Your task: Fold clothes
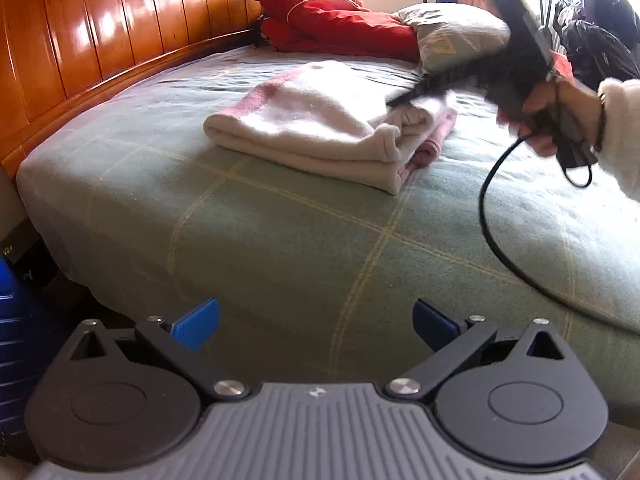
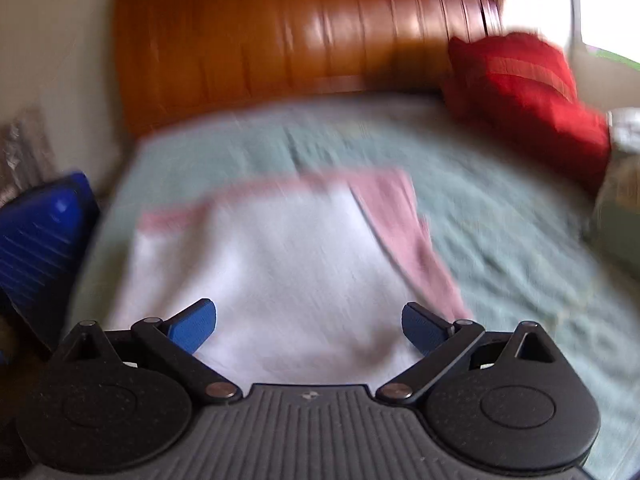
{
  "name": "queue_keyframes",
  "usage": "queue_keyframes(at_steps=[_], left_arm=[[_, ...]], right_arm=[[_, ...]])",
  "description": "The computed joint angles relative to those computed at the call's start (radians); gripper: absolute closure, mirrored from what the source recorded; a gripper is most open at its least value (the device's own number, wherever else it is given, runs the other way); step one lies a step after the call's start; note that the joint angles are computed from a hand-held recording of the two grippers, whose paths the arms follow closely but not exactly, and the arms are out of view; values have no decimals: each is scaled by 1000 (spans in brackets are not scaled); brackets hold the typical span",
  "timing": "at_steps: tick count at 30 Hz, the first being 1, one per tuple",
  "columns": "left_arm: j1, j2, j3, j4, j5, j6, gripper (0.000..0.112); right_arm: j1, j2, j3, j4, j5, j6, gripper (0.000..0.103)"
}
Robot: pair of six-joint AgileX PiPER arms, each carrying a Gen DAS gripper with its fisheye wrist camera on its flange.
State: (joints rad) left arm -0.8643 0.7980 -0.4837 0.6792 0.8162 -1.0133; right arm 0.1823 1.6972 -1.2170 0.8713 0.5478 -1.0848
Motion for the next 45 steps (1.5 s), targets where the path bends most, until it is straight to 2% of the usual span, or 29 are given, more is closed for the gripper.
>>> queue_keyframes(at_steps=[3, 7, 9, 11, 14, 17, 19, 22, 26, 29, 33, 35, 38, 39, 44, 45], left_arm=[[16, -10, 16, -21, -25, 17, 10], [27, 32, 16, -18, -33, 39, 10], [38, 48, 18, -7, -46, 35, 10], [63, 35, 34, -20, -80, 45, 10], [116, 26, 51, -54, -123, 72, 10], [150, 33, 63, -69, -136, 89, 10], [147, 35, 73, -59, -129, 68, 10], [155, 27, 85, -71, -137, 72, 10], [150, 32, 87, -63, -124, 66, 10], [167, 30, 95, -63, -136, 72, 10], [173, 25, 108, -72, -158, 79, 10], [183, 38, 108, -78, -175, 88, 10], [195, 44, 110, -91, -191, 107, 10], [203, 44, 111, -96, -195, 114, 10], [225, 50, 118, -104, -209, 117, 10], [229, 51, 118, -109, -213, 122, 10]], right_arm=[[6, 0, -4, -16, -3, -2, 2], [48, 22, -138, -48, 34, 71, 2], [88, 80, -264, -109, 48, 154, 2], [124, 170, -416, -170, 69, 235, 2], [178, 342, -677, -342, 129, 398, 2], [203, 534, -941, -493, 280, 533, 1], [194, 605, -1015, -479, 328, 550, 0], [165, 627, -1012, -389, 331, 514, 0], [164, 574, -1008, -426, 377, 511, 1], [130, 468, -861, -307, 350, 374, 1], [89, 401, -734, -164, 409, 188, 1], [99, 411, -716, -185, 420, 162, 0], [158, 388, -655, -298, 336, 163, 0], [165, 390, -678, -315, 351, 185, 0], [129, 431, -789, -173, 473, 232, 0], [138, 431, -777, -195, 460, 228, 0]])
